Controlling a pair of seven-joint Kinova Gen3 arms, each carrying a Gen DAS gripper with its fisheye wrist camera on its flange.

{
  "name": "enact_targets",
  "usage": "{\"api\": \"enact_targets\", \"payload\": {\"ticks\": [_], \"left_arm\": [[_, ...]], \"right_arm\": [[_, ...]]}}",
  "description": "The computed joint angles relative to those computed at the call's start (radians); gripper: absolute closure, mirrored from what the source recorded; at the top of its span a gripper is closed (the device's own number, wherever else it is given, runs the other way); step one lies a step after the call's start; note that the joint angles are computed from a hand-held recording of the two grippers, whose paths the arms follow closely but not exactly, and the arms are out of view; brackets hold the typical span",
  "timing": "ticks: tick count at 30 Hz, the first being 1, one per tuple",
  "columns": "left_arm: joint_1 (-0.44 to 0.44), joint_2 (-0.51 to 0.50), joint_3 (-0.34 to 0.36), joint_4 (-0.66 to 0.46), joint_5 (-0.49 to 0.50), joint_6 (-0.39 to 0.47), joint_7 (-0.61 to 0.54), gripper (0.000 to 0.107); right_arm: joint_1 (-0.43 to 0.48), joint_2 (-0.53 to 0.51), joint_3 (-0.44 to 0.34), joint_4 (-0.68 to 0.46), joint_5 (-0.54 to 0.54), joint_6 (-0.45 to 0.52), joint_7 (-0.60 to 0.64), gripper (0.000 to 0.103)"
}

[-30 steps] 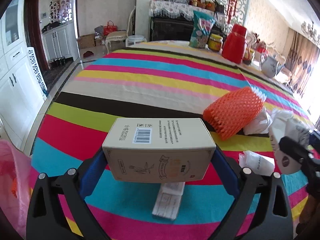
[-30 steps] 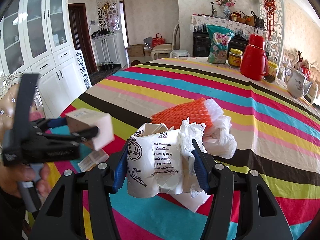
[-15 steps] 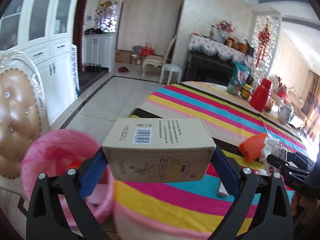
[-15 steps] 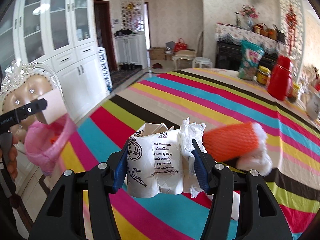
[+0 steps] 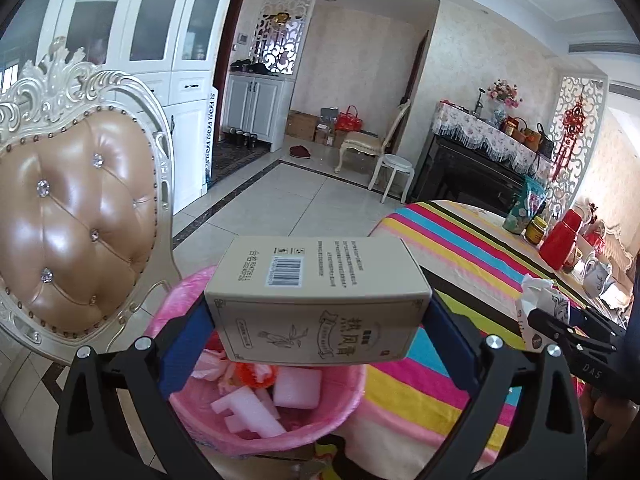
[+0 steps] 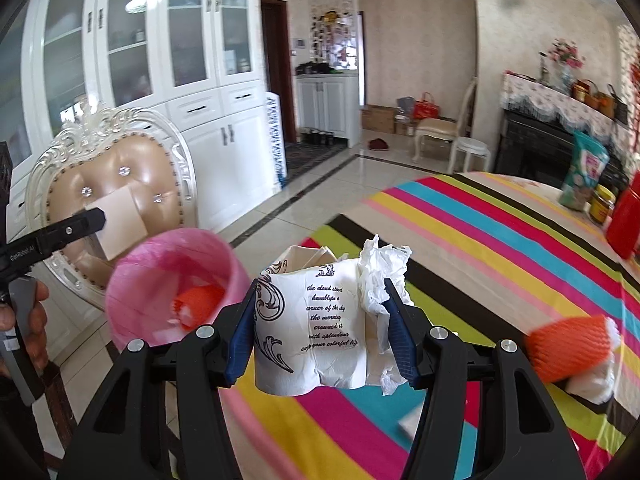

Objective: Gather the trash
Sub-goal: 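Carry the paper cup and beige box over the pink bin and open both tools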

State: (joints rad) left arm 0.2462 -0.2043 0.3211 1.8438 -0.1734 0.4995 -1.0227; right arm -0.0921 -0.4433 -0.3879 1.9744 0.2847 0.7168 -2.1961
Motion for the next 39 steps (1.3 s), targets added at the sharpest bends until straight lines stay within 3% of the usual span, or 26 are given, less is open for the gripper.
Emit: {"api": "enact_targets", "payload": {"ticks": [7,16,29,32,35,39], "left_arm": [[0.035,-0.024,-0.152,0.039,0.157,-0.013,-0.167,0.011],[0.036,-0.009,-0.247,0.051,0.345,-0.021,-0.357,0.011],[0.005,0.012,-0.290,0.039,0.522,-0.011,-0.528,0.011],[-0.003,0.026,-0.295,0.029,0.551,-0.004,-0.550,0.011],[-0.016,0.023,-0.285,0.033,0.558,-0.006,-0.554,0.011],[-0.028,0.014,-0.276,0.040,0.552,-0.010,-0.542,0.011]], "right_arm": [[-0.003,0.133,-0.136,-0.075,0.099,-0.013,-0.114,0.048],[-0.091,0.296,-0.207,-0.164,0.265,0.025,-0.258,0.048],[-0.273,0.435,-0.127,-0.247,0.361,0.045,-0.323,0.047],[-0.313,0.456,-0.094,-0.263,0.353,0.043,-0.303,0.043],[-0.353,0.468,-0.062,-0.262,0.365,0.032,-0.316,0.027],[-0.397,0.478,-0.014,-0.263,0.348,0.028,-0.301,0.026]]}}
